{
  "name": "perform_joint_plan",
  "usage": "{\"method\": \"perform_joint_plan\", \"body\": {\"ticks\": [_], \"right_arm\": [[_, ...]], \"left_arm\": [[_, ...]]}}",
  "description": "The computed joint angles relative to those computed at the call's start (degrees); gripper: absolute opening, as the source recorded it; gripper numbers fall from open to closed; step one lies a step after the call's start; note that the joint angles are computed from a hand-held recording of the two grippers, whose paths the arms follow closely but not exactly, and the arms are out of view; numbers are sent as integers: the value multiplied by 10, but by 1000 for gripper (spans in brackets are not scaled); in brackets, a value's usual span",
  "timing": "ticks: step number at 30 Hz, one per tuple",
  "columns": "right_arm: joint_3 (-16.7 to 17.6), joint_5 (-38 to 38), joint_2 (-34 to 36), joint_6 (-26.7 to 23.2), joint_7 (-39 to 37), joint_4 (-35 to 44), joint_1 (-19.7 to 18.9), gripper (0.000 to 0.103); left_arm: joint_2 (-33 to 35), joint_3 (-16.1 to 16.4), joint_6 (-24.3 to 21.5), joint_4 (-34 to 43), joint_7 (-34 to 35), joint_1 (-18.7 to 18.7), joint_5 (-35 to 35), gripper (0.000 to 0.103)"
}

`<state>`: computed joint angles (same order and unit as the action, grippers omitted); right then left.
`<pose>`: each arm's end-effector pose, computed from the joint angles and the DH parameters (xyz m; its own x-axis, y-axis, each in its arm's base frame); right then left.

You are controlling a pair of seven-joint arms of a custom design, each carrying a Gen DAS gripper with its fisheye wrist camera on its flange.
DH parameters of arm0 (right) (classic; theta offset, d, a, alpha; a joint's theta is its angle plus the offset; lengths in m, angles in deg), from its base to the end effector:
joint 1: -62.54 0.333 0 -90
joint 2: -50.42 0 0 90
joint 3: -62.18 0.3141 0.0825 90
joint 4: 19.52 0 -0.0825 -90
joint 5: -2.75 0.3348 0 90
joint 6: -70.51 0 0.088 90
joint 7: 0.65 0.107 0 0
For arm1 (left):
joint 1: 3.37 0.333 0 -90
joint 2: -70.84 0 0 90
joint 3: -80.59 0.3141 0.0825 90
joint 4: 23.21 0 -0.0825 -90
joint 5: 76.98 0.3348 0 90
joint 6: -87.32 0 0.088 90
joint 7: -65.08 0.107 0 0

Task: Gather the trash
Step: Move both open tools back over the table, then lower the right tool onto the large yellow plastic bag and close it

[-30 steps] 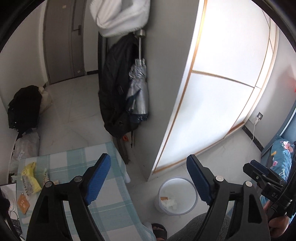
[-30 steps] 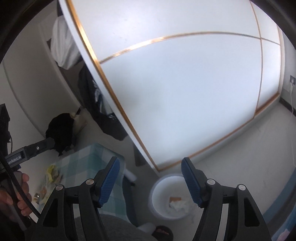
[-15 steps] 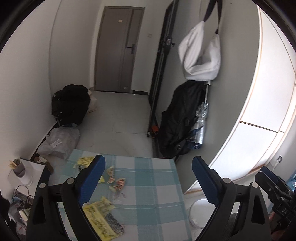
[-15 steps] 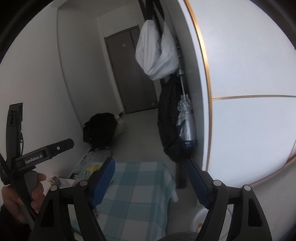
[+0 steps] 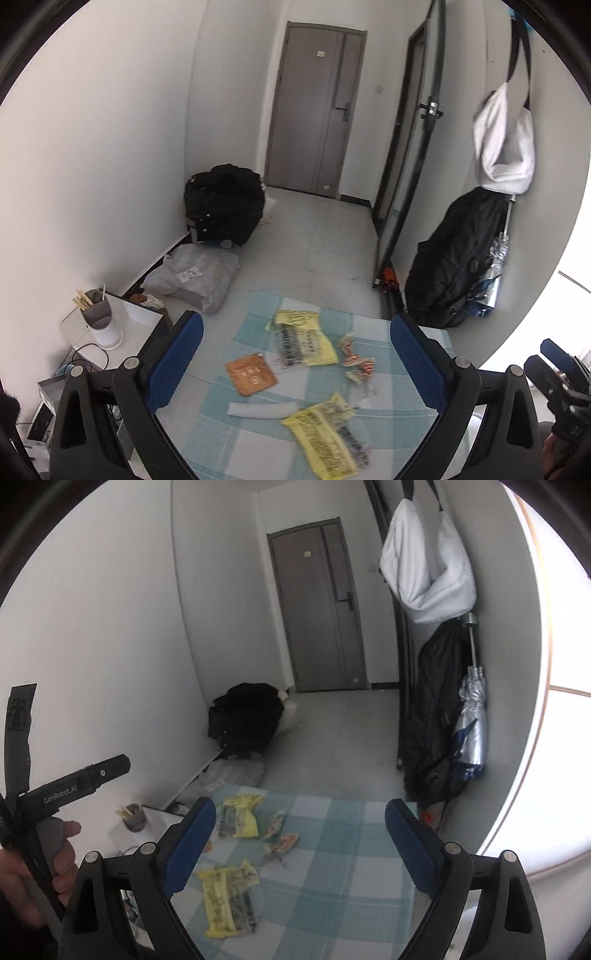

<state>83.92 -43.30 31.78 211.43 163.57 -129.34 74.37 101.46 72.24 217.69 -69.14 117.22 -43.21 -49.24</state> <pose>0.3639 0.2872 0.7176 -0.1157 -0.9711 -0.2086 -0.3969 0.2377 -0.8866 0.4888 -0.4647 0.7312 -0.3277 -0.9310 0.1608 -0.5482 0.0488 -0.8349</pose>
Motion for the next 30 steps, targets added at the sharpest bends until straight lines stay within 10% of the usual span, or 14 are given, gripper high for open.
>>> {"method": "perform_joint_plan", "body": {"ticks": [7, 19, 30], "right_arm": [[-2, -36, 91, -14, -11, 55, 38, 94], [-86, 160, 228, -3, -175, 119, 138, 94], [-150, 249, 345, -102, -262, 225, 215, 94]], "left_arm": [[-52, -15, 60, -131, -59, 53, -13, 100], [-77, -31, 70, -197, -24, 99, -35, 100], [-100, -59, 92, -243, -9, 159, -143, 100]]}}
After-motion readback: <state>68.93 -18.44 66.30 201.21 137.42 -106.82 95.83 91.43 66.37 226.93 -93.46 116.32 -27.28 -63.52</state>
